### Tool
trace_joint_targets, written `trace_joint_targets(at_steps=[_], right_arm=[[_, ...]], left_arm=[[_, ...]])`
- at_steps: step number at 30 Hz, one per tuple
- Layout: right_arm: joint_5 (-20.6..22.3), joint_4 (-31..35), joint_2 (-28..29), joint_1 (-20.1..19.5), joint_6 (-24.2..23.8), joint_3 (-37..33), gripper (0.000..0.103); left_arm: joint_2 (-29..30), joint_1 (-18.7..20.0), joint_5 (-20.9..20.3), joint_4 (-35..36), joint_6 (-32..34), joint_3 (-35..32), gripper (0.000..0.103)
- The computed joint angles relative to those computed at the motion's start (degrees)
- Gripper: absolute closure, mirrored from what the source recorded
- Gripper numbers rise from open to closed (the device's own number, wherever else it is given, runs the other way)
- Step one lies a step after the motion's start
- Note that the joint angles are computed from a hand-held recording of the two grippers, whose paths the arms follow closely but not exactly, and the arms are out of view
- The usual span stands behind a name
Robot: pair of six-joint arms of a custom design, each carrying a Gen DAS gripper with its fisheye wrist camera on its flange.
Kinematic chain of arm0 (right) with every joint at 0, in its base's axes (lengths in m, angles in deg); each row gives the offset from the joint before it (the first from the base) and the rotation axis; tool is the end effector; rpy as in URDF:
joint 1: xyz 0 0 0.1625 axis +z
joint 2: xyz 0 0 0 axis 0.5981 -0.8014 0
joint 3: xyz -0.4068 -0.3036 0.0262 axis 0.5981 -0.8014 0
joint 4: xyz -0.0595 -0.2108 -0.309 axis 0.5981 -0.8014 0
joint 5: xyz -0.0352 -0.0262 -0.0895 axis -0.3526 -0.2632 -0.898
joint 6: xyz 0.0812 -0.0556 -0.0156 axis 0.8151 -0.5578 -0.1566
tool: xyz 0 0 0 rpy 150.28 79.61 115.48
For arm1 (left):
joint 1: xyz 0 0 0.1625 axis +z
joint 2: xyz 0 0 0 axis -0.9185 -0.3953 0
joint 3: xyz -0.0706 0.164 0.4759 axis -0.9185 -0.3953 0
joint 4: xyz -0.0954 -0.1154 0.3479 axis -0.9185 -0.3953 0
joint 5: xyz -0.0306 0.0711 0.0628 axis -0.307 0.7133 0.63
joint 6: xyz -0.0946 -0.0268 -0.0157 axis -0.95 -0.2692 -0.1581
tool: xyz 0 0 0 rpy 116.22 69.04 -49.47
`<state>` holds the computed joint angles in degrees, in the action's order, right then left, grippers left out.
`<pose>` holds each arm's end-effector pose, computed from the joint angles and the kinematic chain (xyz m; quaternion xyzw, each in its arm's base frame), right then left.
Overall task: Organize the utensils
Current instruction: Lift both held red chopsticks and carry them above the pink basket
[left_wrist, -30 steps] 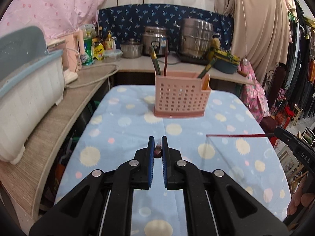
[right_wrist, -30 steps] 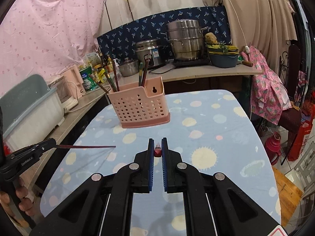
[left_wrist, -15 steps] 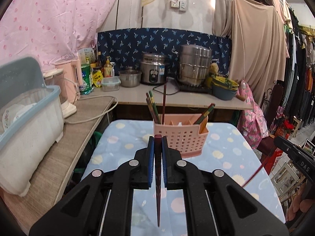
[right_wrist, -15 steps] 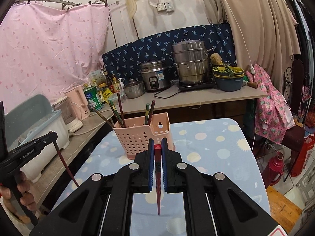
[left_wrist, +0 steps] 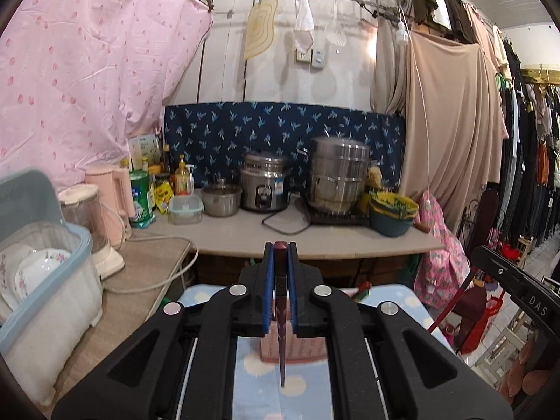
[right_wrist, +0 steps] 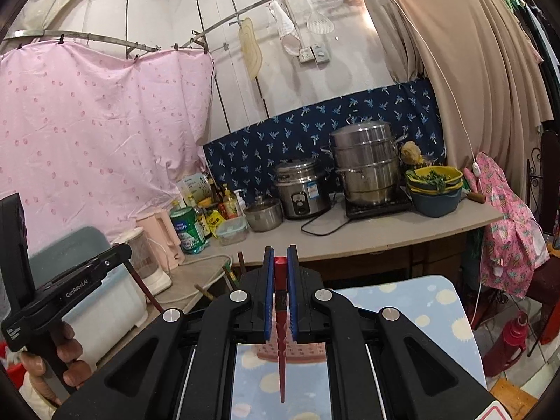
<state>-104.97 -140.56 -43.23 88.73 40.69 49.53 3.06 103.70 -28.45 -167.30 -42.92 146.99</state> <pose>0.4094 -0.4454 0.2698 0.2018 -0.7717 0.5779 0.1728 -0.3097 -0.4953 0.4082 0.2872 0.7724 -0.5242 0.2148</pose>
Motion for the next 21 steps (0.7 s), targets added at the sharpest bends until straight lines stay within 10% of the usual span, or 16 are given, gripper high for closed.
trace_joint_targets(at_steps=[21], right_arm=[[7.69, 10.30, 8.89, -6.64, -6.24, -22.09, 0.096]], left_arm=[[13.56, 9.59, -11.55, -3.90, 10.68, -18.71, 0.096]])
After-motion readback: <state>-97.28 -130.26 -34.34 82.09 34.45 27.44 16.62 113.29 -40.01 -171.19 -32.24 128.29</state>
